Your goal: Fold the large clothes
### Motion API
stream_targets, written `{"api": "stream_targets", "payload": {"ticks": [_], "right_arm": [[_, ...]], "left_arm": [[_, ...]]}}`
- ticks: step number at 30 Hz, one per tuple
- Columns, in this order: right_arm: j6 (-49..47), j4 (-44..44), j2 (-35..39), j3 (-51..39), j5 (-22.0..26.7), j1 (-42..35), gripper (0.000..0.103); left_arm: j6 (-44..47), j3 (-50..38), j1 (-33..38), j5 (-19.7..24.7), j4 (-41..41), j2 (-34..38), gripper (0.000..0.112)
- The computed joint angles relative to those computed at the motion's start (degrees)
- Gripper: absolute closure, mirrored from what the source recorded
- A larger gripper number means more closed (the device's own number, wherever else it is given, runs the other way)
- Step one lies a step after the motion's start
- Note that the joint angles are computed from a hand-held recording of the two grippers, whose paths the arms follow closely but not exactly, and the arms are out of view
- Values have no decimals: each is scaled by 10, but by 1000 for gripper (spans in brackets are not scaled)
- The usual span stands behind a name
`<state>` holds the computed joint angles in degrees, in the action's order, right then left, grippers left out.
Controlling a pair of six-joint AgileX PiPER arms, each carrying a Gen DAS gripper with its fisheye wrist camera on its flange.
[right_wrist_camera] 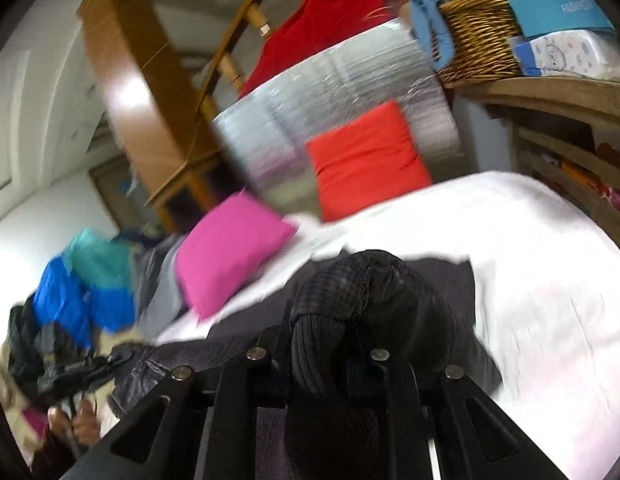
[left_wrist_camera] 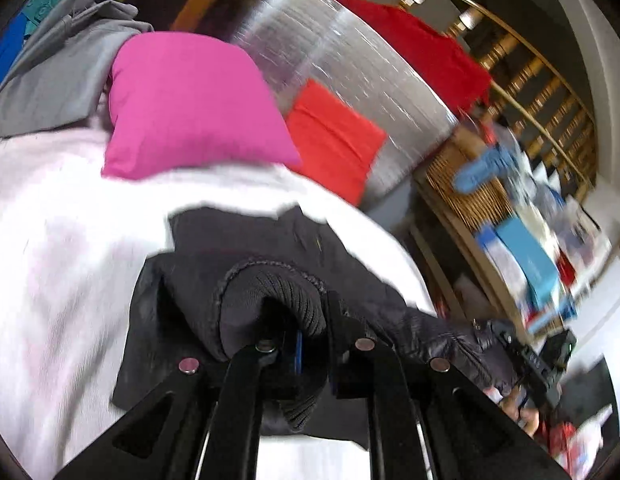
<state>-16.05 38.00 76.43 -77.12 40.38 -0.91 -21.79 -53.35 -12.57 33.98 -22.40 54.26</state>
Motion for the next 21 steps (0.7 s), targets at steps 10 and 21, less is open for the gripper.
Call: {"api": "stream_targets", "payload": {"ticks": [10,21], "right_arm": [[179,-104,294,-210,-74,36,85],[213,-8,473,-412,45,-26,69]], "left_arm": [[151,-120,46,-141,-176,307,103],[160,-289,71,-120,-174,500,99]]}}
